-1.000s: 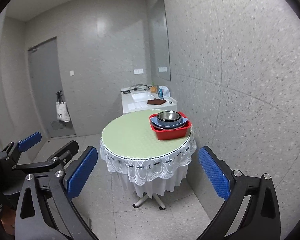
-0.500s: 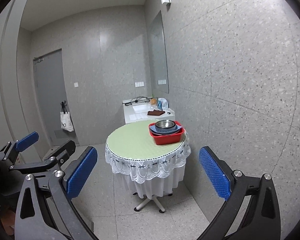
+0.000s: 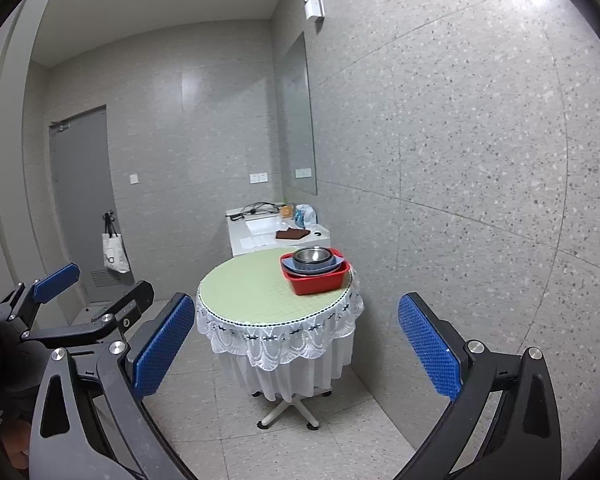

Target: Organize plates and bowls

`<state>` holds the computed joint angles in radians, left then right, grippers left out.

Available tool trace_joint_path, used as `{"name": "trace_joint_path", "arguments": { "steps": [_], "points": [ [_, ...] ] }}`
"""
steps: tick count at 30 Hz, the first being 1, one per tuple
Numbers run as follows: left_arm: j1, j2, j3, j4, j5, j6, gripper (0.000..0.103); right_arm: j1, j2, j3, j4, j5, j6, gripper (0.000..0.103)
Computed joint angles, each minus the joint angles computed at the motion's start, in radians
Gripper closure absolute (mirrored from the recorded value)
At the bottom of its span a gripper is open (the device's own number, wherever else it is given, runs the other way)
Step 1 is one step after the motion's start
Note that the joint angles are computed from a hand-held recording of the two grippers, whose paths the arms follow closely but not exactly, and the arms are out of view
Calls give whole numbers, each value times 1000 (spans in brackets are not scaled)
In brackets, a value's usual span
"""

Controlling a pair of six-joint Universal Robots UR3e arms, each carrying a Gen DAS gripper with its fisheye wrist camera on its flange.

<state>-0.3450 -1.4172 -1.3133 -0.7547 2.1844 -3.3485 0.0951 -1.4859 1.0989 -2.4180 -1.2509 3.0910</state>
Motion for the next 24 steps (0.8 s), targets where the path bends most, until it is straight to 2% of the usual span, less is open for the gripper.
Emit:
{"name": "trace_joint_path", "arguments": {
  "steps": [13,24],
  "points": [
    [320,126,-89,17,-336,128,1,95,86,-80,-11,-129,43,0],
    [461,146,-128,44,-481,173,1,142,154,-146,-13,-185,59,0]
  ]
}}
